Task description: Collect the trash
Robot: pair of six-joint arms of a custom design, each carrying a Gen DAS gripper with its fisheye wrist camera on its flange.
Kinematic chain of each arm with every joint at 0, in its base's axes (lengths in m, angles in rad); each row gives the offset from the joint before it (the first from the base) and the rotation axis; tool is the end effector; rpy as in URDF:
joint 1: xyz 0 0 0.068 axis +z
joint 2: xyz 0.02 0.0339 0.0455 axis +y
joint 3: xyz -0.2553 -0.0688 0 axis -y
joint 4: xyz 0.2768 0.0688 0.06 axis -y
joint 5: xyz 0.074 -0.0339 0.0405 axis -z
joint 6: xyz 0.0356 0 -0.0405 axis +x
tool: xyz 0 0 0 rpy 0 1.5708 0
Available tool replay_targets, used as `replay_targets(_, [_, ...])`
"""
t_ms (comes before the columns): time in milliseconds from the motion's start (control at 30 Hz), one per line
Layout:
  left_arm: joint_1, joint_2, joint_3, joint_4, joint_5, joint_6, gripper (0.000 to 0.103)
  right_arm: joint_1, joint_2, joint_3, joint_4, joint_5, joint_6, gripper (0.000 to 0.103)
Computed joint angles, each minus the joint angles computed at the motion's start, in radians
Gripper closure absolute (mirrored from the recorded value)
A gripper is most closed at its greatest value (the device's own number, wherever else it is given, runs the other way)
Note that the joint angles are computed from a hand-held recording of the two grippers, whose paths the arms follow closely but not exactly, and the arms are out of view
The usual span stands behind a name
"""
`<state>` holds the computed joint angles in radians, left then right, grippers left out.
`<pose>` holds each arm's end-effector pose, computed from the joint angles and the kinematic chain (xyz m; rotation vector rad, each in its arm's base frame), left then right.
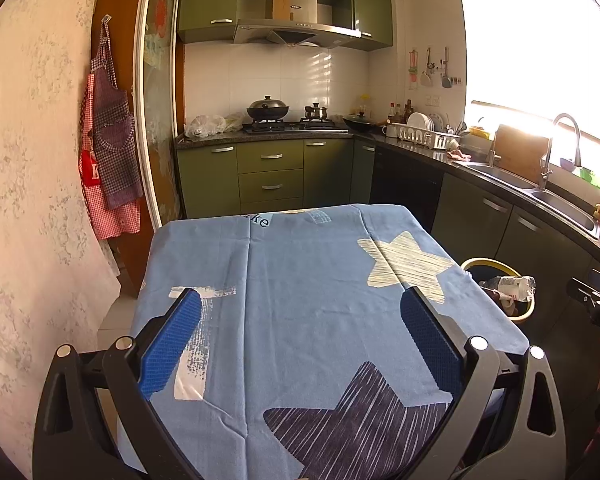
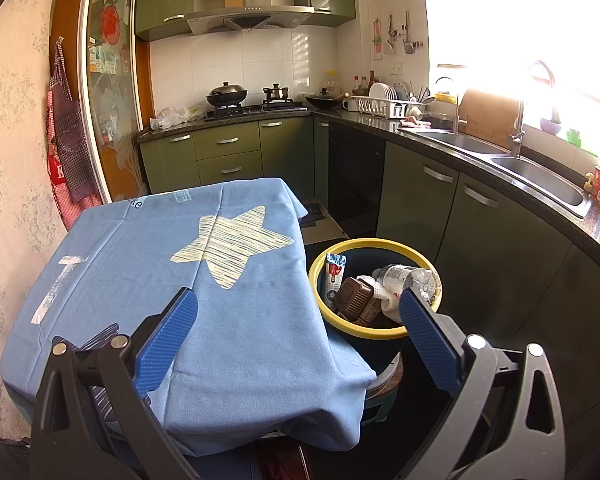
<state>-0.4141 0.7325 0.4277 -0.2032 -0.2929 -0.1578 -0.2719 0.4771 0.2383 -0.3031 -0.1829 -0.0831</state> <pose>0.1933 -0.0737 0.2058 0.0856 2.0538 -0.0497 0.1652 -0.0393 0.1673 0.0896 2.1008 -0.0200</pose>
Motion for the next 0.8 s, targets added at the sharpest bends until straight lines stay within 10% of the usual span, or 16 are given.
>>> replay_targets(800, [0.045, 0.073, 0.02, 0.03, 0.078, -0.001, 0.005, 0.04, 0.033, -0.017, 0.033, 0.032, 0.019, 0.007])
